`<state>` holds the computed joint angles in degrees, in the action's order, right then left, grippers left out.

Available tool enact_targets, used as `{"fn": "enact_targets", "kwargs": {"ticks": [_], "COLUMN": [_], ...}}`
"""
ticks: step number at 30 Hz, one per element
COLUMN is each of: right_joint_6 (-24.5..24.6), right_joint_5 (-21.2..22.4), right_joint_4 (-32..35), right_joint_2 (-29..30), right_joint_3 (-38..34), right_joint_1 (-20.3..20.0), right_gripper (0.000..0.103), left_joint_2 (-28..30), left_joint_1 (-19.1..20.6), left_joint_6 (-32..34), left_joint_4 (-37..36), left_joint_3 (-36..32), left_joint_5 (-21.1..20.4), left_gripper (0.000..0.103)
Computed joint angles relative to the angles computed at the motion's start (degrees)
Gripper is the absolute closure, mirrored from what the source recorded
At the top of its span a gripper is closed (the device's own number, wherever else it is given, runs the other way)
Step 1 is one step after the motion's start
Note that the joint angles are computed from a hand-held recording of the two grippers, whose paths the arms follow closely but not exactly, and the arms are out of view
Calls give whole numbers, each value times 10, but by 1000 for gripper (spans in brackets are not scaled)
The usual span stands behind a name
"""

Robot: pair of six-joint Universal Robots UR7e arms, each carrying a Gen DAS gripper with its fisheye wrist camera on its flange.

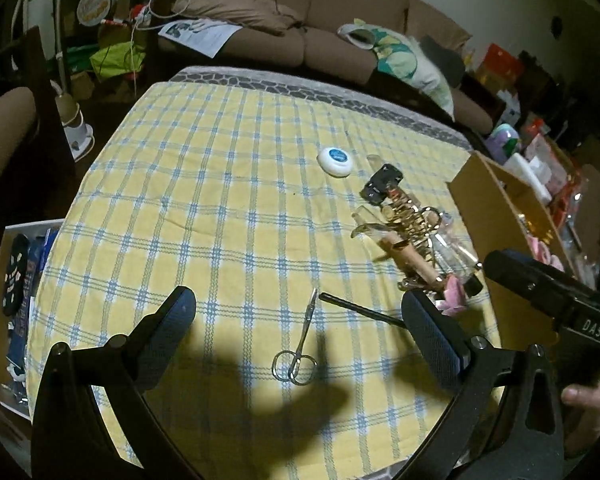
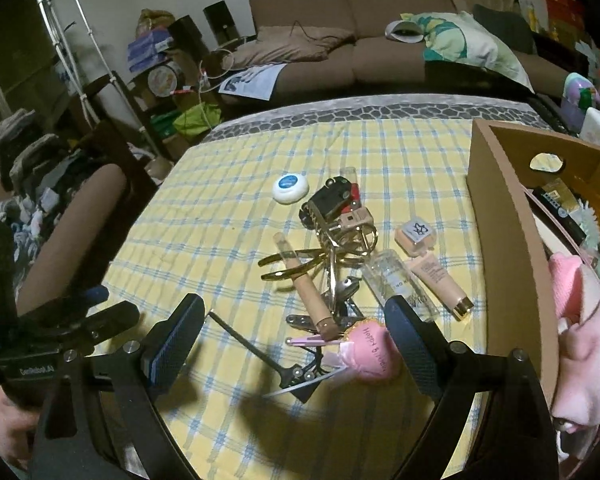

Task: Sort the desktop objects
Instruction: 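Grasp the gold metal claw clip with the right gripper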

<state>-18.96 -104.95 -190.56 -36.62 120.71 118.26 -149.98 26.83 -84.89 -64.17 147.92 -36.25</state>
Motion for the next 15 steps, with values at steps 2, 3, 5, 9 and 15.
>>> {"fn": "enact_targets", "kwargs": {"ticks": [2, 3, 5, 9, 15], "right_joint_6": [-4, -4, -4, 9, 29], "right_joint_5": [-12, -18, -19, -9, 8], "right_joint_4": [-3, -2, -1, 7, 20], "right_joint_2": [9, 13, 19, 29, 48], "right_joint_3": [-5, -9, -15, -30, -58], "right_joint_1": [0, 0, -6, -19, -32], "right_gripper": [9, 9, 9, 9, 10], "left_joint_2": [9, 14, 22, 44, 93], "left_joint_1": [16, 26, 46, 89, 152], "left_joint_6": [20, 33, 62, 142, 268], "left_joint_4": [-24, -41, -81, -177, -359], "left_joint_3": [4, 6, 12, 26, 52], "left_joint_5": [4, 7, 11, 17, 13], "left_gripper": [0, 0, 0, 0, 0]}}
